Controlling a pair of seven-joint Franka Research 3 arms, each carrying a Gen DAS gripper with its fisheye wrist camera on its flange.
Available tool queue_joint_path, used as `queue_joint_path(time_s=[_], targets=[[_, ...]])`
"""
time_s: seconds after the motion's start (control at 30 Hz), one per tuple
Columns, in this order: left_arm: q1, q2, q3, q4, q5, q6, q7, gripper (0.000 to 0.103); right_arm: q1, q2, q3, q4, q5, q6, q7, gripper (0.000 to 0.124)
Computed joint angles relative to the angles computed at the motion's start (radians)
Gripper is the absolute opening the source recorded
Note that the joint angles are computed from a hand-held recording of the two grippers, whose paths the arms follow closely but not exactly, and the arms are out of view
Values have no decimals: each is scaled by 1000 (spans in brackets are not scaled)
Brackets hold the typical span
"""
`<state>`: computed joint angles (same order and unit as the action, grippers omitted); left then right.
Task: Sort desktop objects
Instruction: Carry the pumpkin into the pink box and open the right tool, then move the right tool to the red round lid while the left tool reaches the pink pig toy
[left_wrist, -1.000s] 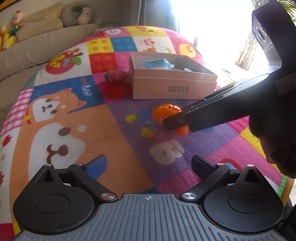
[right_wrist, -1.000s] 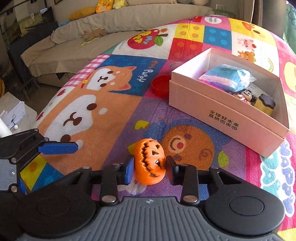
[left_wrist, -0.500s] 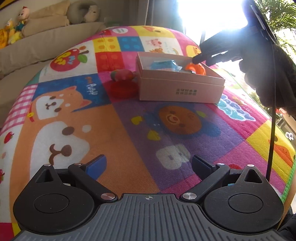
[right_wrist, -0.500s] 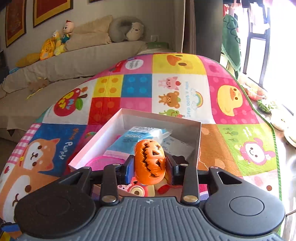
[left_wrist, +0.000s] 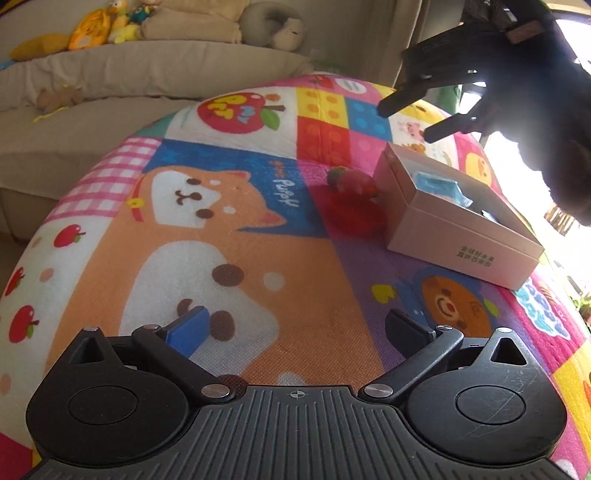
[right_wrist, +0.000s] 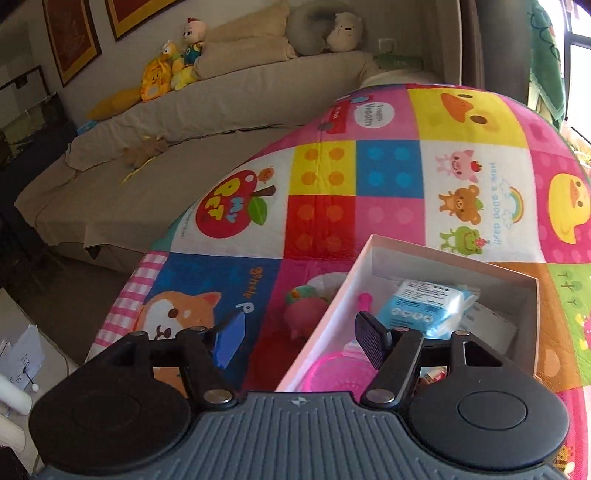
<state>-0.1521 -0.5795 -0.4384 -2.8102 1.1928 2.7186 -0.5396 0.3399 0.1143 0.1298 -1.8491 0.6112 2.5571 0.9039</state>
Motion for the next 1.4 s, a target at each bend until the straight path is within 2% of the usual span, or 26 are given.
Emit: queue_joint_path(time_s=[0.1, 0.17, 0.2, 0.27, 0.37, 0.43, 0.47, 0.57, 0.7, 0.8, 0.87, 0.93, 1.0, 1.07, 1.13, 1.27, 1.4], targets=[[10, -2, -3, -2, 25, 14, -32, 103, 84, 170, -24, 177, -292, -5, 230, 67], [14, -4, -2, -3, 43, 23, -52, 103, 138, 269, -57, 290, -444, -39, 344, 54], [18, -8, -2, -6, 55, 30, -68, 103, 170, 322, -81, 354, -518, -68, 412, 43], [24, -15, -1, -11, 82, 44, -103, 103, 191, 384, -93, 432, -577, -113, 475, 38], [26, -25, 4, -19, 110, 58, -139, 103, 224, 428, -122, 465, -677, -106, 536, 38], [24, -26, 8, -20, 125, 64, -149, 103, 224, 428, -116, 453, -706, -102, 528, 38], [24, -27, 11, -21, 137, 70, -155, 103, 218, 418, -107, 442, -703, -107, 520, 38], [21, -25, 19, -21, 154, 76, -163, 103, 142, 362, -16, 394, -557, -189, 407, 37], [2, -17, 29, -15, 159, 82, -125, 103, 86, 234, 42, 219, -397, -232, 236, 37], [-27, -3, 22, -2, 116, 52, -39, 103, 62, 138, 47, 103, -305, -300, 133, 37], [-40, 7, 29, 2, 105, 72, 10, 103, 44, 91, 35, 59, -255, -396, 89, 37], [-47, 9, 26, 2, 96, 89, 40, 103, 31, 9, 20, -39, -219, -393, 36, 37], [-48, 7, 18, -1, 85, 98, 56, 103, 15, -78, 0, -144, -168, -350, -39, 37], [-42, 6, 7, 0, 81, 101, 58, 103, 7, -186, -18, -287, -90, -217, -157, 39], [-44, 17, 11, 3, 45, 96, 84, 103, 13, -272, -36, -410, -25, -81, -265, 56], [-52, 28, -1, 14, -17, 59, 146, 103, 18, -340, -67, -526, 24, 56, -339, 59], [-49, 23, 8, 21, -74, 40, 192, 103, 43, -365, -84, -634, 76, 297, -431, 59]])
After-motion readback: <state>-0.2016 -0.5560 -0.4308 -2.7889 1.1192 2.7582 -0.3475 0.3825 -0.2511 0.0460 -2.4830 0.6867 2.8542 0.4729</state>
